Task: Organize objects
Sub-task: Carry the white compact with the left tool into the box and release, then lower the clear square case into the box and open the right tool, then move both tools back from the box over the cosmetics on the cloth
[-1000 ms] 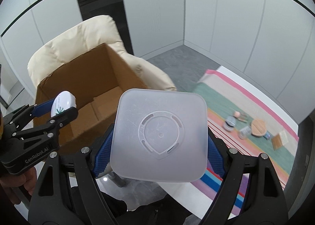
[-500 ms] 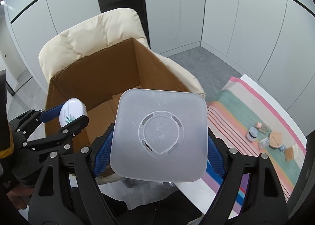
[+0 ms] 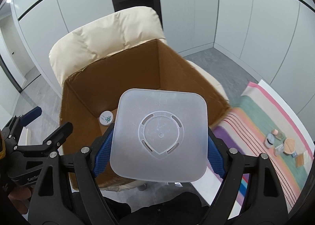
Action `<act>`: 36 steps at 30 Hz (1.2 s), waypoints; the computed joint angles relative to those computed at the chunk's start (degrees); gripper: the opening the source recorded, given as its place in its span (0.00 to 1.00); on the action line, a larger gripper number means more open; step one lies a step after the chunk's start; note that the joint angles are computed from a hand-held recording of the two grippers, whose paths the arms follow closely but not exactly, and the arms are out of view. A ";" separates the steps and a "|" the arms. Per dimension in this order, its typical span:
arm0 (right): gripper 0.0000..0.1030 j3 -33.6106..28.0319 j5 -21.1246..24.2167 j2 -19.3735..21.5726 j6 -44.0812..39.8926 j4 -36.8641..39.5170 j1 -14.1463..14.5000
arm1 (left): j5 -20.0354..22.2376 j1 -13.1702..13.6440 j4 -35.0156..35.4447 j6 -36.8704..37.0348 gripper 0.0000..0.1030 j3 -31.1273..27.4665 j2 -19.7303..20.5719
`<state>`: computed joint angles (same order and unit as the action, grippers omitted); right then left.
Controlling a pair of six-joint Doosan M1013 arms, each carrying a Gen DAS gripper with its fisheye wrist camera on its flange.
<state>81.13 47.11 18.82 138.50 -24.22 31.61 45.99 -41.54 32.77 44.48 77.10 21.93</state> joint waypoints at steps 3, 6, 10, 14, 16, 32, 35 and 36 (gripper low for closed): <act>0.82 -1.58 0.27 1.23 -1.88 1.24 0.47 | 0.25 0.55 0.71 -0.79 1.00 1.12 -0.78; 0.82 -3.21 1.25 2.50 -4.36 2.74 0.94 | 0.55 1.08 1.04 -1.80 0.99 1.96 -1.49; 0.83 -4.84 1.75 3.69 -5.68 4.29 1.27 | 1.41 1.67 1.28 -2.70 0.99 2.92 -2.18; 0.83 -6.45 3.41 4.86 -7.23 4.51 1.72 | 1.66 2.20 1.05 -3.35 0.99 3.49 -2.57; 0.90 -6.92 3.91 5.15 -6.94 4.13 1.83 | 1.75 2.22 1.26 -3.13 0.99 3.80 -2.70; 1.00 -5.31 2.53 3.84 -2.44 0.58 1.51 | 2.51 1.72 0.99 -2.75 0.99 3.36 -2.61; 1.00 -4.69 2.75 3.43 -2.69 0.43 1.35 | 2.49 1.50 1.14 -2.53 0.99 2.73 -2.18; 1.00 -4.44 2.59 3.23 -2.36 0.21 1.25 | 2.55 1.44 1.08 -2.48 0.99 2.59 -2.05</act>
